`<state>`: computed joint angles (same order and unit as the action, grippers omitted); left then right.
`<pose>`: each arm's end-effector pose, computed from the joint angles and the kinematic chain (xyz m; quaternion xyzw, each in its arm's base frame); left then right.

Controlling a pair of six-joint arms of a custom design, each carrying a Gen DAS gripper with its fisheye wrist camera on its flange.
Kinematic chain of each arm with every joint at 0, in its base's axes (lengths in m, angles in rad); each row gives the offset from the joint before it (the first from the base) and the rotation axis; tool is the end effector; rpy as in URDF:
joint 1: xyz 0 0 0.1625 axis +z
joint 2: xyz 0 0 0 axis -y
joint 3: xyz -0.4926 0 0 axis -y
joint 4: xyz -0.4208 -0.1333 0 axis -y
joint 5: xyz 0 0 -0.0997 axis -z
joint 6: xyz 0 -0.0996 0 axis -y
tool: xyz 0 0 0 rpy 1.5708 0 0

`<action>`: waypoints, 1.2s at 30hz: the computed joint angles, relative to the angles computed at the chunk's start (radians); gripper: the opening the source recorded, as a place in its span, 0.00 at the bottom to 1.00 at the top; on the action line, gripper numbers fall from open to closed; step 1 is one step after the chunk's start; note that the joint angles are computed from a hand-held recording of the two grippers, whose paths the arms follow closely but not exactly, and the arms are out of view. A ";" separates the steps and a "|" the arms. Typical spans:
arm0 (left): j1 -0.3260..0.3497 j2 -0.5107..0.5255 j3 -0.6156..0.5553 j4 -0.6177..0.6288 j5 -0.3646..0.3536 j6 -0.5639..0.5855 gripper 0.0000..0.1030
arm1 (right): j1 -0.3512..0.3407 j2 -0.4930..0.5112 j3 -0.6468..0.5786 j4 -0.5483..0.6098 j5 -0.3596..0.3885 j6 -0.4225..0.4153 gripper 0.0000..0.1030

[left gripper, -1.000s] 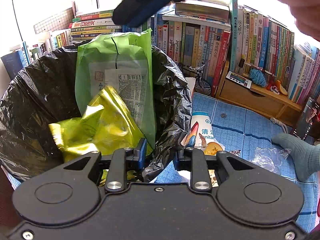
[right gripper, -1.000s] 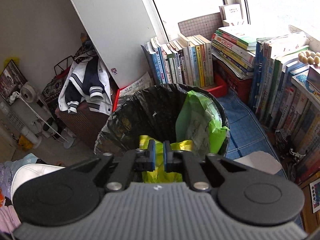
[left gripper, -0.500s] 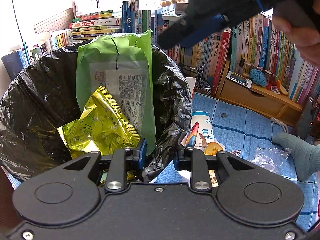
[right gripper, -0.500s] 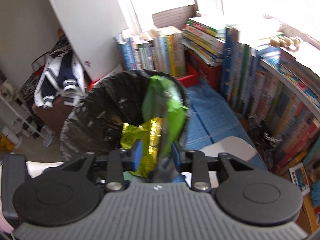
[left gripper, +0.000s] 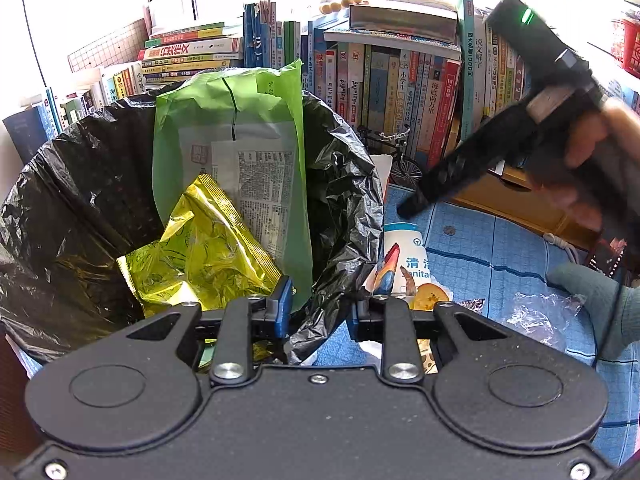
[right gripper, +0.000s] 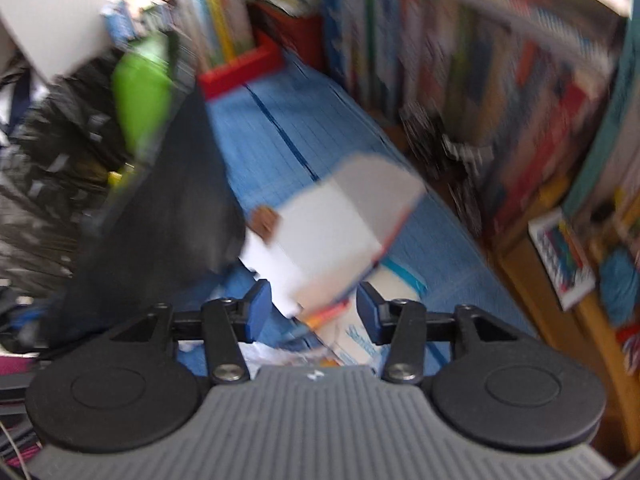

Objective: Collect trash
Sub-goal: 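Lower the right tool to the small orange-and-blue wrapper and grasp it, then carry the orange-and-blue wrapper over the bin and open the right gripper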

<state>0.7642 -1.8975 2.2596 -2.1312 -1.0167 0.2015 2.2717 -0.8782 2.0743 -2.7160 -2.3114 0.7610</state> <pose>-0.1241 -0.3762 0.4166 0.4386 0.8512 -0.1720 0.2314 0.4145 -0.3887 0.0715 -0.0188 -0.9318 0.2239 0.2852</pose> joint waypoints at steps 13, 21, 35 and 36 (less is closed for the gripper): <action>-0.003 -0.003 0.009 -0.004 0.003 0.007 0.26 | -0.121 0.094 0.040 -0.127 0.134 0.126 0.64; 0.000 -0.005 0.006 0.004 -0.005 0.007 0.26 | -0.105 0.106 0.014 -0.098 0.102 0.103 0.17; 0.001 0.002 0.000 0.007 -0.003 -0.002 0.26 | 0.042 0.010 -0.086 -0.044 -0.018 -0.028 0.13; 0.001 0.002 0.000 0.007 -0.003 -0.002 0.26 | 0.055 0.004 -0.098 -0.035 -0.032 -0.038 0.13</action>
<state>0.7657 -1.8950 2.2595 -2.1244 -1.0201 0.1994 2.3262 -0.8739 1.9765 -2.7511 -2.3436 0.7226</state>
